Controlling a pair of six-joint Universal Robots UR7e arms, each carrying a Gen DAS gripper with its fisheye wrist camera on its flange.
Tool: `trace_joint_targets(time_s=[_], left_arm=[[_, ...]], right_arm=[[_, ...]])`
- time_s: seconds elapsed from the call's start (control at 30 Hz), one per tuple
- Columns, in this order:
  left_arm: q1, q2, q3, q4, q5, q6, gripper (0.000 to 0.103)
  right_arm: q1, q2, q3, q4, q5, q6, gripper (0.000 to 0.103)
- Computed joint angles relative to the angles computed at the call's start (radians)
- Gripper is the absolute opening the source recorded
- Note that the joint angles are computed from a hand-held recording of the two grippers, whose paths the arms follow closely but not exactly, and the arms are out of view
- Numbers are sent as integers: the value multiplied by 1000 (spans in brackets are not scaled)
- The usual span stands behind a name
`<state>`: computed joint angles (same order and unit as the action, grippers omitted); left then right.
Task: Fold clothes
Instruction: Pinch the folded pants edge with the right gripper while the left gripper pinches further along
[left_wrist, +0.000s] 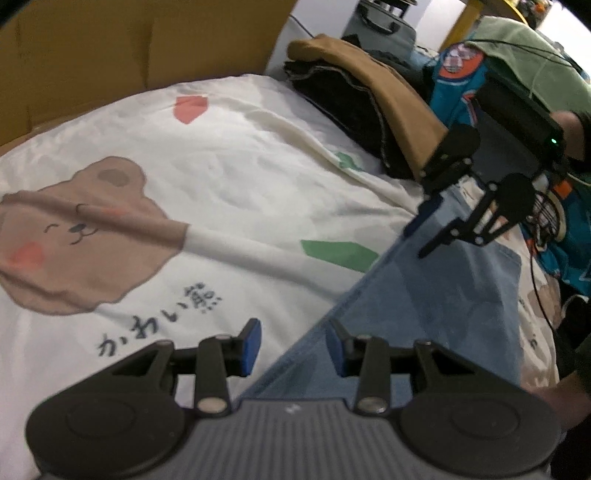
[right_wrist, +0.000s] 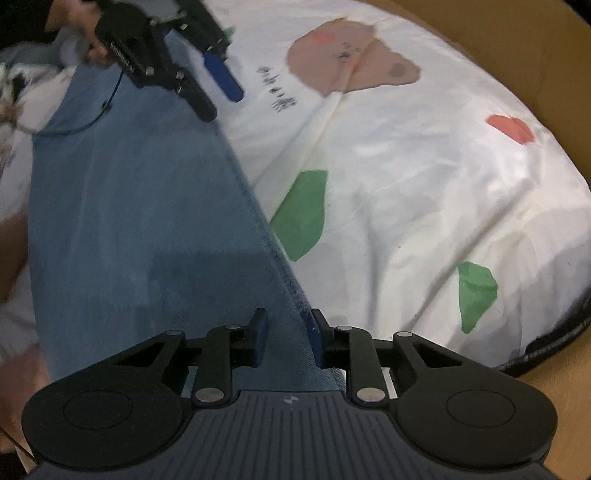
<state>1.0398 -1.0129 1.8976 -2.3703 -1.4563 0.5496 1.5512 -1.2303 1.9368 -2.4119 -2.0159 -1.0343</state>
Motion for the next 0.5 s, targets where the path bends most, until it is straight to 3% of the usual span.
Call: trace_joint_targets(time_s=[0.17, 0.27, 0.33, 0.5], left_arm=[[-21, 0, 28, -20, -8, 38, 41], [-26, 7, 30, -11, -2, 36, 40], [-25, 9, 29, -7, -2, 28, 40], [-27, 20, 23, 4, 6, 28, 40]], right_arm=[[8, 36, -66, 113, -20, -61, 29], [10, 62, -117, 189, -27, -92, 23], [12, 72, -140, 234, -34, -89, 7], [15, 69, -171, 308, -22, -49, 3]])
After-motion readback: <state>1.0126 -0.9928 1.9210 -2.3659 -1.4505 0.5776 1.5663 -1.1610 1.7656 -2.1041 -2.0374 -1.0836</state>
